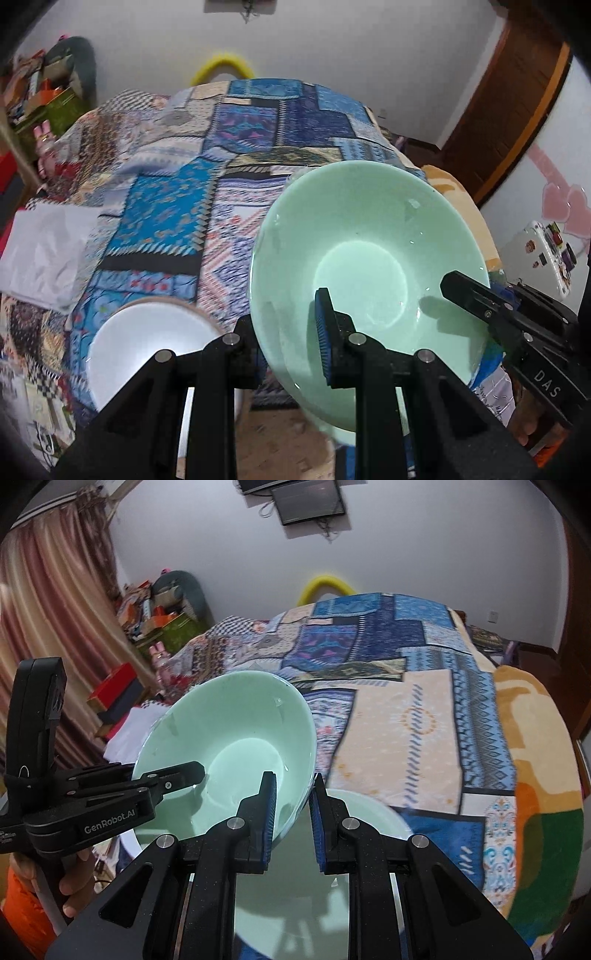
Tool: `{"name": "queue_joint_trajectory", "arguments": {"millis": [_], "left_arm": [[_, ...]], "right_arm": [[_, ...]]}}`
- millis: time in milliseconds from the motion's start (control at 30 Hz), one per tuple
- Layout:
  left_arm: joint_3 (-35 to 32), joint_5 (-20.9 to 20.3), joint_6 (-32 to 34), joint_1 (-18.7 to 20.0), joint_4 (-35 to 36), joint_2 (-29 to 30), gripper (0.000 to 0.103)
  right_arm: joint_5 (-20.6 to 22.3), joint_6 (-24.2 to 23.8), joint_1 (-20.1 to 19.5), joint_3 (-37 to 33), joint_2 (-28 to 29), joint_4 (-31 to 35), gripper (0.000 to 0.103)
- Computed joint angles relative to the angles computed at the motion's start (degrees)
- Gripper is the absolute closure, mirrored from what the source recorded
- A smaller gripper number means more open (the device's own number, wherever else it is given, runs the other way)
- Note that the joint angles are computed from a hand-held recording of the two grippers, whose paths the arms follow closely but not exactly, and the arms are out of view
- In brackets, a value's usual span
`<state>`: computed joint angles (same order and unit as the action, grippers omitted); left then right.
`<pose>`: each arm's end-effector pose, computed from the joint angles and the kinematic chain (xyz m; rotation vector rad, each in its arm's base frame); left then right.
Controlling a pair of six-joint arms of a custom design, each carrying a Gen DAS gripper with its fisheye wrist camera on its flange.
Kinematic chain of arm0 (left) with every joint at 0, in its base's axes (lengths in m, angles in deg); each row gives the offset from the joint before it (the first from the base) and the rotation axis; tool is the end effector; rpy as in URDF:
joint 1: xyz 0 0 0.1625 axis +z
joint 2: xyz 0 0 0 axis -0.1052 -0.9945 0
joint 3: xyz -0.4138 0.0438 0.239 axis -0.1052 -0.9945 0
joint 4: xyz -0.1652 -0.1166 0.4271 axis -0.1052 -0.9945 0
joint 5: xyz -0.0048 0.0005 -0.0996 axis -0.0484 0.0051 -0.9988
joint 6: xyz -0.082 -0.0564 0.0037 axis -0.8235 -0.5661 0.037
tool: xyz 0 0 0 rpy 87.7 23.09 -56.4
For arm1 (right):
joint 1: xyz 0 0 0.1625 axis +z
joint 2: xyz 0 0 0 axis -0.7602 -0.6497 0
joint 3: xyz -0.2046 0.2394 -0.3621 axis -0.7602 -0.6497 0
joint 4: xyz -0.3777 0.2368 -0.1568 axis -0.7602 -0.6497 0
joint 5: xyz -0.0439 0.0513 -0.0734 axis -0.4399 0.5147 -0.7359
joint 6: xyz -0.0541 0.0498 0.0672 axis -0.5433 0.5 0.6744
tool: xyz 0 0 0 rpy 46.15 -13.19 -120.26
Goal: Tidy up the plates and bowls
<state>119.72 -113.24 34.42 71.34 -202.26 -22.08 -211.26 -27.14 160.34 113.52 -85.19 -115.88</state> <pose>-0.1818 -0.8197 0.2775 0.7778 2.5652 -0.4712 0.3597 -0.7354 0.1090 0.2499 -2.4429 0.9961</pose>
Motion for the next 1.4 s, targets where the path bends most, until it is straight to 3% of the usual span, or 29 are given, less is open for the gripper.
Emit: {"name": "queue_joint_trajectory", "arguments": {"millis": [567,1133,1400], "left_arm": [[2.4,3.7,-2.1,5.1,0.1,-5.6,0.081],[1.3,4.8,-2.8,9.1,2.2,-4.5,0.081],[2.2,6.9,0.6,8.9,-0.6,-4.2,0.081]], "right_arm": [[6.2,0.8,1.5,-7.1,7.0,7.4,0.087],[8.2,4.0,0.3,-11.5,11.2,15.3,0.087],[8.7,4.7,0.0,-11.1,11.3,15.6,0.087]]}}
